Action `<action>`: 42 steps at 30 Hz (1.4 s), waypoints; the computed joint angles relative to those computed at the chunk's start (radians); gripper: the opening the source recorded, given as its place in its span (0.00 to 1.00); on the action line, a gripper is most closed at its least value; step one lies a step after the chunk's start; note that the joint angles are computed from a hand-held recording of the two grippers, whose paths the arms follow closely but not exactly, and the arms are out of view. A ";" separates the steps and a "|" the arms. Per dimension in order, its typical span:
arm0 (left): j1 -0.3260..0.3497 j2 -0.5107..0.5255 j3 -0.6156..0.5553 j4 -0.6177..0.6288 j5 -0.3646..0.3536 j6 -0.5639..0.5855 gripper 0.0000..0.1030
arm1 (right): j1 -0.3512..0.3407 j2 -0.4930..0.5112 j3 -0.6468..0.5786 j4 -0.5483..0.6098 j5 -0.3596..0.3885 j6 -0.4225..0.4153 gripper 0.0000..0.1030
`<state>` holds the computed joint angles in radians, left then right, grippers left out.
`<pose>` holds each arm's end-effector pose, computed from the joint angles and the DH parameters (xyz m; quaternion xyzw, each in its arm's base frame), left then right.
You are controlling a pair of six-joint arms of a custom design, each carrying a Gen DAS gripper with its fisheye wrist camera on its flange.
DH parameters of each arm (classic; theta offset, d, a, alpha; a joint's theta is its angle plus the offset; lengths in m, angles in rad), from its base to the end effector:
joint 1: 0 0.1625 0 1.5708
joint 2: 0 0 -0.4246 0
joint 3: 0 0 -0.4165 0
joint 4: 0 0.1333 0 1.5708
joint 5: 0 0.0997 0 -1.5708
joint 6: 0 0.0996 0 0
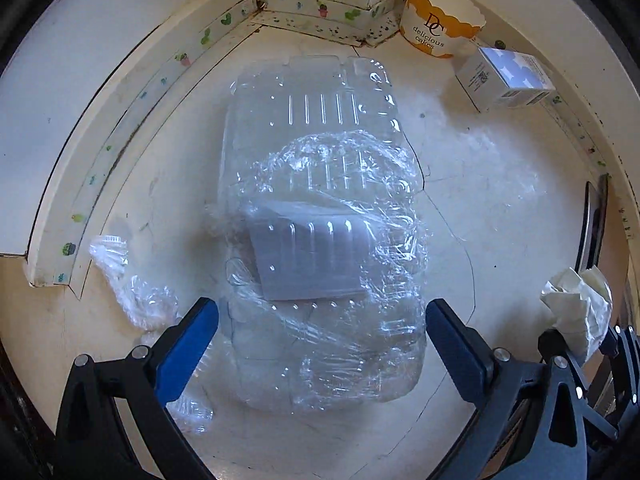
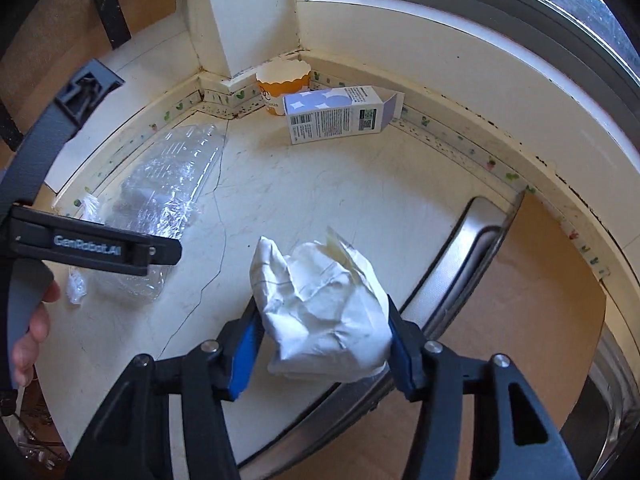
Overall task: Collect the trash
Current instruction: 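Grasp the clear plastic clamshell with the left gripper while the right gripper grasps crumpled white paper, then carry the clamshell and paper down over the floor bin and open both grippers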
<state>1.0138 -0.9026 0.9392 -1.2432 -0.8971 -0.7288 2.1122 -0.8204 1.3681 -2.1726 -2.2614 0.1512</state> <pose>-0.2278 -0.7355 0.3723 -0.0200 0.9299 -0.0581 0.3626 0.4458 -0.6057 0.1849 0.1734 -0.9246 0.1388 0.3096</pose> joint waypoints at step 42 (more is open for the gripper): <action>-0.348 -0.695 0.563 0.036 -0.218 0.017 0.86 | 0.350 -0.218 0.166 0.110 0.035 0.470 0.54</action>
